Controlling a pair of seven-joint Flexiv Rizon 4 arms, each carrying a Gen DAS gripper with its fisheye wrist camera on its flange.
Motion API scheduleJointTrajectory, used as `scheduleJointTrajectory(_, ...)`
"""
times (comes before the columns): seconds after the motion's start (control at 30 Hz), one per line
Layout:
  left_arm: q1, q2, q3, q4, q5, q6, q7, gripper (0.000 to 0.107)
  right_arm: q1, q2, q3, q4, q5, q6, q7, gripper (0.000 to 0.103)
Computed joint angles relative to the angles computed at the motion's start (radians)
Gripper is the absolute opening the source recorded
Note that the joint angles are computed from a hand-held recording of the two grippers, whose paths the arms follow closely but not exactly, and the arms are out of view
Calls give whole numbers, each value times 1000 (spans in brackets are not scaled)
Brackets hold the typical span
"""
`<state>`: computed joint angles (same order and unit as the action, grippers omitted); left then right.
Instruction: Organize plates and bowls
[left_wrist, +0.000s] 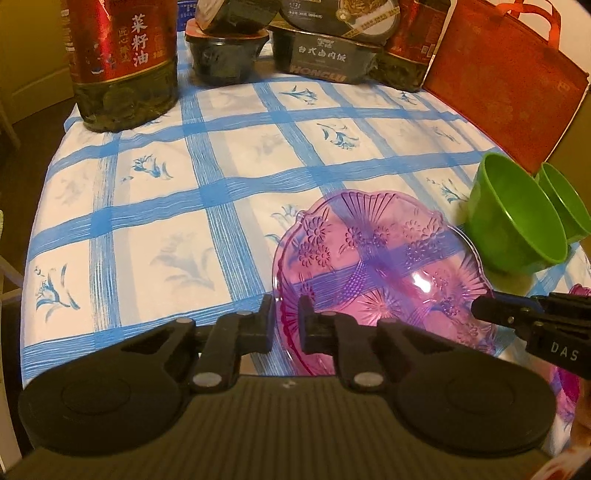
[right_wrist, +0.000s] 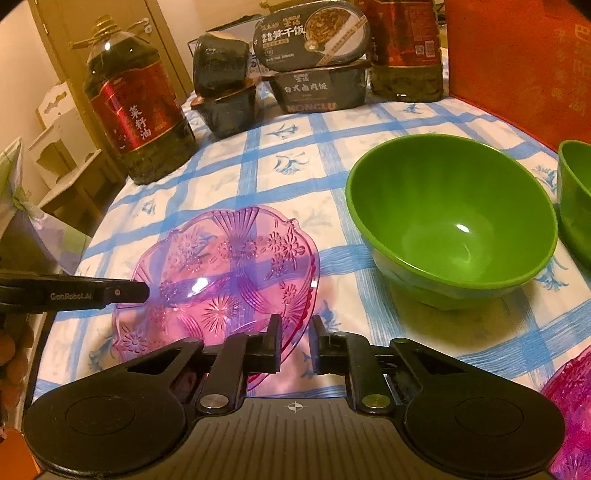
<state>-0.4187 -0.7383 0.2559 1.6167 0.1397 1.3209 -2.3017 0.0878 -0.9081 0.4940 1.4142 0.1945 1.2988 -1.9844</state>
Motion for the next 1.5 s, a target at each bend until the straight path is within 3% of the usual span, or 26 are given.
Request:
scheduleJointTrajectory(0.2, -52, 37, 43, 2, 45, -30, -46, 11, -33, 36, 30, 35, 19, 6, -29, 15)
scheduleJointTrajectory(0.43, -124, 121, 62, 3, 137, -93, -170, 11, -131, 126, 97, 115, 101, -5, -106, 14)
scheduleJointTrajectory(0.77, -209, 180, -3, -89, 303, -247, -367, 11, -295, 283, 135, 219, 303, -80, -282, 14)
scheduleJointTrajectory(1.07, -239, 142, -98, -197, 380, -335, -480, 11, -378, 388, 75, 255, 471, -158, -440, 14)
scheduleJointTrajectory(1.5, -302, -11, -122, -370, 350, -341, -537, 11, -364, 434, -124, 274, 592, -231, -572, 14)
